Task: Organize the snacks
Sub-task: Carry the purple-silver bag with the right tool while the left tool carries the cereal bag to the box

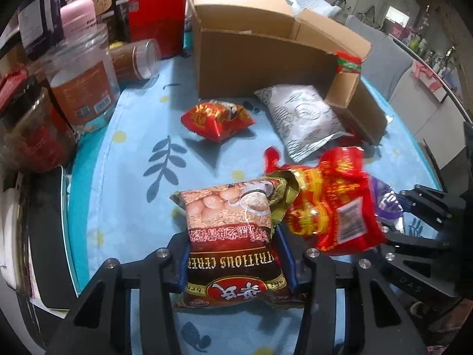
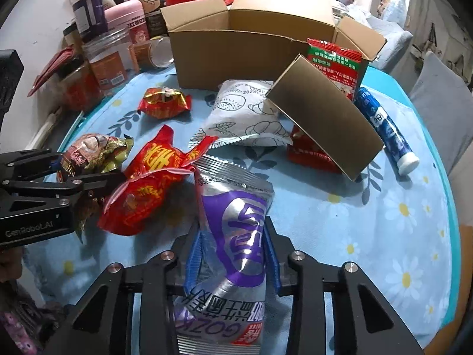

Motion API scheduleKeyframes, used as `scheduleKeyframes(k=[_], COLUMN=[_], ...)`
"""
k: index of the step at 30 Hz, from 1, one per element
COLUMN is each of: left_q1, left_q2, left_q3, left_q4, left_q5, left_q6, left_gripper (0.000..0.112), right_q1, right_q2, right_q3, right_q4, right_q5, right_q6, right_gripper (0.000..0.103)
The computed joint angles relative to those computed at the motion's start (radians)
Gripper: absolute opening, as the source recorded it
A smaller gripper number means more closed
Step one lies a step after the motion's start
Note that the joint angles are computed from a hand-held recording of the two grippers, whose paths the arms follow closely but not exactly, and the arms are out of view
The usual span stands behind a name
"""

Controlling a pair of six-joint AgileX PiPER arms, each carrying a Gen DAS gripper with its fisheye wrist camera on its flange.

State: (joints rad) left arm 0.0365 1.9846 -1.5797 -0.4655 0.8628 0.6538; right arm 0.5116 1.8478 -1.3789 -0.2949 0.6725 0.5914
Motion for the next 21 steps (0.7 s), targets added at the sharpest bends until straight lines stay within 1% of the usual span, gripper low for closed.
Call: scheduleKeyframes(k=[1,6,12,15,21], left_q1=[-0.002,0.0,-0.004,-0.01,-0.023], left_q2=[-0.013,-0.037,-0.061,-0.058,-0.028], left_q3=[0.011,-0.014,-0.055,-0.093,-0.213], left_q4=[-0.004,-0.039,-0.07,-0.087,-0.127], left_q5=[-0.006,0.016,0.049,0.055,0.054], left_q6=[0.006,0.029,0.049,0.059,0.06], left_gripper=[0.047,0.046,0.046,0.046,0.046], right_q1=[-0.002,-0.017,-0.029,-0.039,-0.068], right_q2=[-0.004,-0.045,-0.088,-0.109,-0.11], right_q3=[0.003,0.035,0.033,0.021,-0.055], right_q4=[0.004,0.038,0.043,0.052,0.058], right_q5=[-0.005,-0.044,-0.063,-0.066,-0.064], right_q6=[-0.004,-0.031,-0.061,-0.09,-0.138], right_gripper=[0.036,0.036,0.036,0.036,0.036])
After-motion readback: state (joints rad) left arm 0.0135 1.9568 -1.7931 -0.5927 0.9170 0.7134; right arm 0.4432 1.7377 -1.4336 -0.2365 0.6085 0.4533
